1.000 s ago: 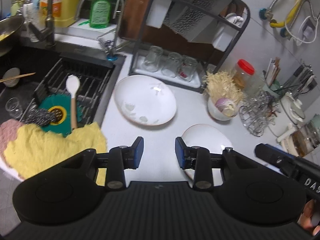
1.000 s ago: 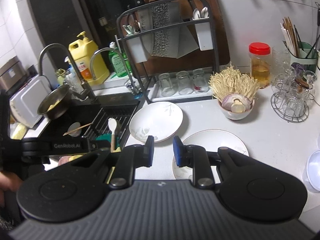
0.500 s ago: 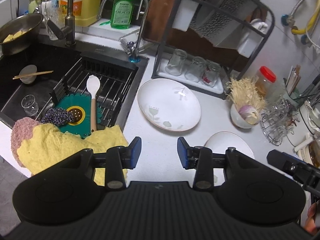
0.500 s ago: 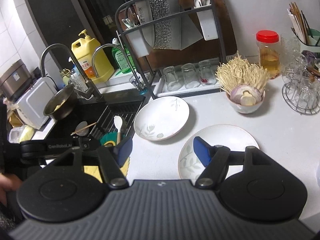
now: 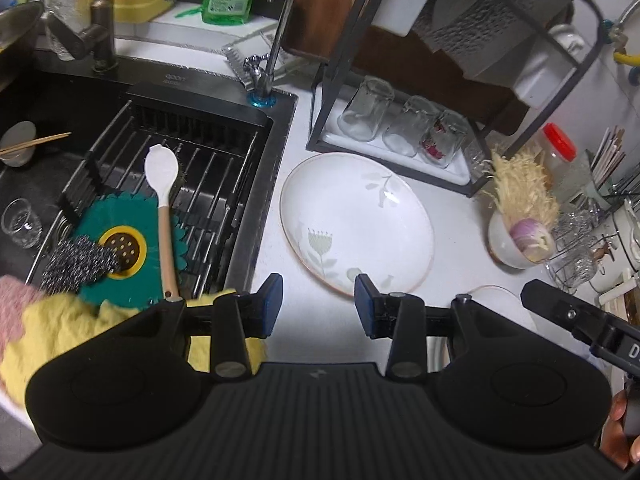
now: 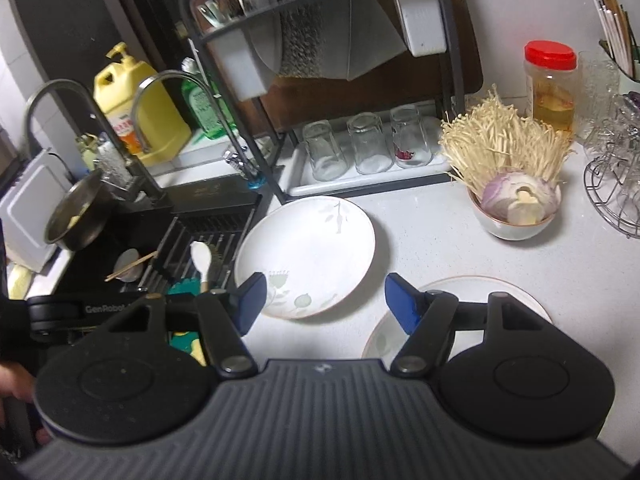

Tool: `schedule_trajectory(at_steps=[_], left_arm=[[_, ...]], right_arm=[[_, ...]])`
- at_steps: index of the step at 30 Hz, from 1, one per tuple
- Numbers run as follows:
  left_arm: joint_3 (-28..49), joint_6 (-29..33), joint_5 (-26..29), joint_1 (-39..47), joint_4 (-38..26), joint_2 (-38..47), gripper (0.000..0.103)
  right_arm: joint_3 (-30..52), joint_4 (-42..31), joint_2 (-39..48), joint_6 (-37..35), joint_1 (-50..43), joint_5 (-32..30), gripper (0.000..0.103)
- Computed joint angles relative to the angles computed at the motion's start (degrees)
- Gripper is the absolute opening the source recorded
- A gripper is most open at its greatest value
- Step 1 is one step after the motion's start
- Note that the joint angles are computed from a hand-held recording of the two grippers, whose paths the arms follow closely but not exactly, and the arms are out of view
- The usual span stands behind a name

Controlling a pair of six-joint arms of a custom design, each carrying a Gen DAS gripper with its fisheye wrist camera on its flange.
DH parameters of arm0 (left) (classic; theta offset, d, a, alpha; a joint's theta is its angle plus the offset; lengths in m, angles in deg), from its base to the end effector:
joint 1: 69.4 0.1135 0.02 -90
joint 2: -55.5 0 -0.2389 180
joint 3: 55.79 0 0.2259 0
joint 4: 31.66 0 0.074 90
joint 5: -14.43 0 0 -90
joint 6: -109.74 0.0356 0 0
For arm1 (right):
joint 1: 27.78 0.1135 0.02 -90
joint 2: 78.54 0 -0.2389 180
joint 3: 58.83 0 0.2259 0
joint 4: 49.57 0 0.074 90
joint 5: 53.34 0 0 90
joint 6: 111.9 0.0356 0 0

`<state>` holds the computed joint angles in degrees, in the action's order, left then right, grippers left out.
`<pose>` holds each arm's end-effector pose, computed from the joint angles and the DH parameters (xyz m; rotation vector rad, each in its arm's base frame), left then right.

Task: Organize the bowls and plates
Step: 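Close both grippers on the second white plate rim and lift it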

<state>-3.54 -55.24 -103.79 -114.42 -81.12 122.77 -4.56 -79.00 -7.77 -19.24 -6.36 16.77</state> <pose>0.1471 -0.1234 0.1802 -0.7820 2.3732 -0.1757 0.2122 0.0962 0.1977 -0.5569 2.3307 0.6117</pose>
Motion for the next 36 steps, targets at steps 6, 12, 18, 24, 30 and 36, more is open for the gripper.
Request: schedule_trajectory(at_steps=[6, 12, 18, 24, 30, 36], left_arm=[[-6.8, 16.8, 11.9, 16.9, 14.2, -0.9, 0.045], [-8.5, 26.9, 21.5, 28.3, 25.6, 7.3, 0.045], [-9.1, 36.4, 29.0, 35.0, 34.5, 15.1, 0.034], [-7.9, 42.1, 32.9, 38.2, 38.1, 19.6, 0.026], [-5.4, 44.6, 34.2, 40.3, 40.2, 25.5, 0.013], [-4.9, 49.9, 33.2, 40.4, 43.0, 28.3, 0.013]], right_arm=[[5.4, 5.5, 12.8, 4.6, 4.6, 5.0, 0.053], [11.8, 9.5, 26.2, 7.2, 6.7, 9.0, 0.036], [16.8, 12.8, 35.7, 11.2, 7.7, 12.3, 0.034], [19.4, 13.2, 39.9, 12.7, 7.4, 12.9, 0.025], [22.8, 11.9, 43.7, 12.0, 7.7, 13.1, 0.022], [25.6, 11.4, 46.6, 9.6, 8.3, 13.2, 0.023]])
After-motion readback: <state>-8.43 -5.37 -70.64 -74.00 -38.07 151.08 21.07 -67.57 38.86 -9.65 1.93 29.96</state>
